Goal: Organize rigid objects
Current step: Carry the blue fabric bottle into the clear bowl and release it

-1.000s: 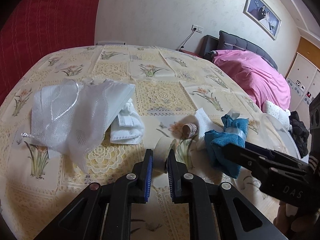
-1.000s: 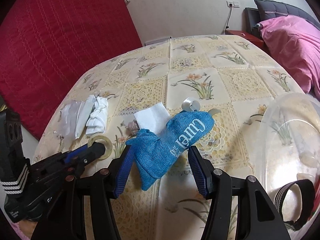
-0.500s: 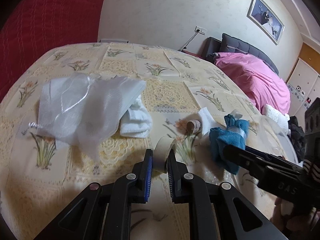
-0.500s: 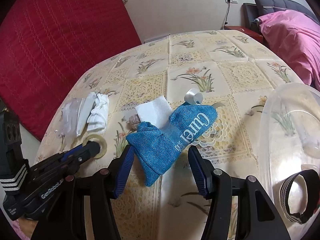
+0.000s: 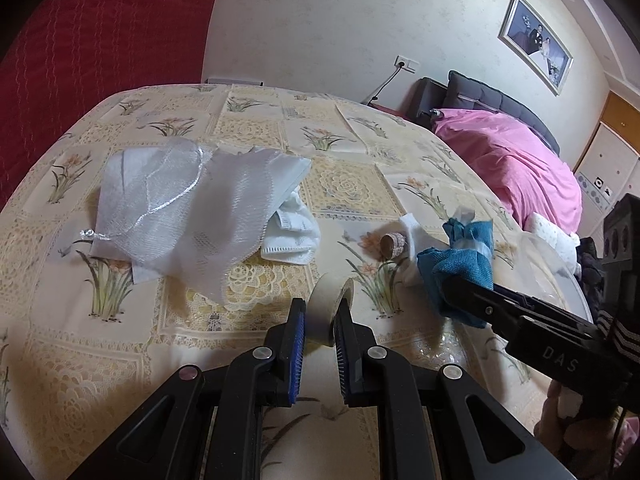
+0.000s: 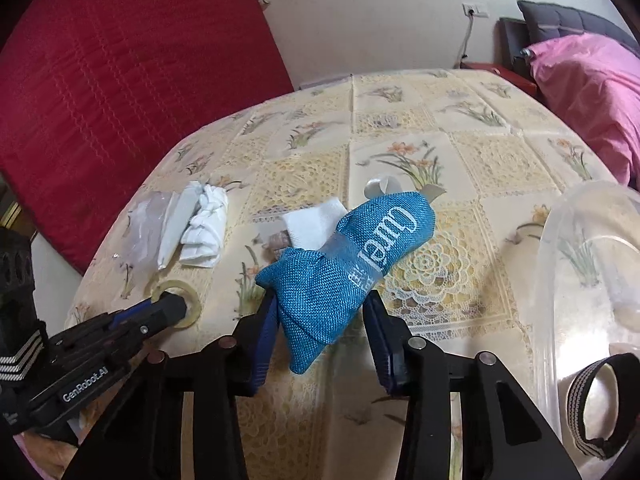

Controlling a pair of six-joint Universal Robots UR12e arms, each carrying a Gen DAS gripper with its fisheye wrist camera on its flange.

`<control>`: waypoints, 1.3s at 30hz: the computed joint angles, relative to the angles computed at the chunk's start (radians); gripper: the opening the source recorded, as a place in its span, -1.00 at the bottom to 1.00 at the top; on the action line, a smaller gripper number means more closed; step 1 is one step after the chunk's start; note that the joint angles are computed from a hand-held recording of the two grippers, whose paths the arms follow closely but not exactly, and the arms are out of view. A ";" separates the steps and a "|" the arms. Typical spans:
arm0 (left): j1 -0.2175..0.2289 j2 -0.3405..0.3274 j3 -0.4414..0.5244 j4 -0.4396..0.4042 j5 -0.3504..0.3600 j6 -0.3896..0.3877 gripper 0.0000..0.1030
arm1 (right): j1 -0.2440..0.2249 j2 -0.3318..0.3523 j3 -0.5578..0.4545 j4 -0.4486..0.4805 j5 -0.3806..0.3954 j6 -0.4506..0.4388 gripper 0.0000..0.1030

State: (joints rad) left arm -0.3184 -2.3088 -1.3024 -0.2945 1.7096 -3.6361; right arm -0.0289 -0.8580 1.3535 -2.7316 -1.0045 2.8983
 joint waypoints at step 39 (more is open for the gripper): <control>-0.045 -0.034 0.095 -0.026 0.013 0.110 -0.70 | -0.136 -0.053 0.110 -0.217 -0.022 0.216 -0.17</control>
State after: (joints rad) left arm -0.3630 -2.3431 -1.2070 -0.3203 1.7223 -3.5262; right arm -0.1654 -0.9113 1.4635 -2.9484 -1.0268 3.1138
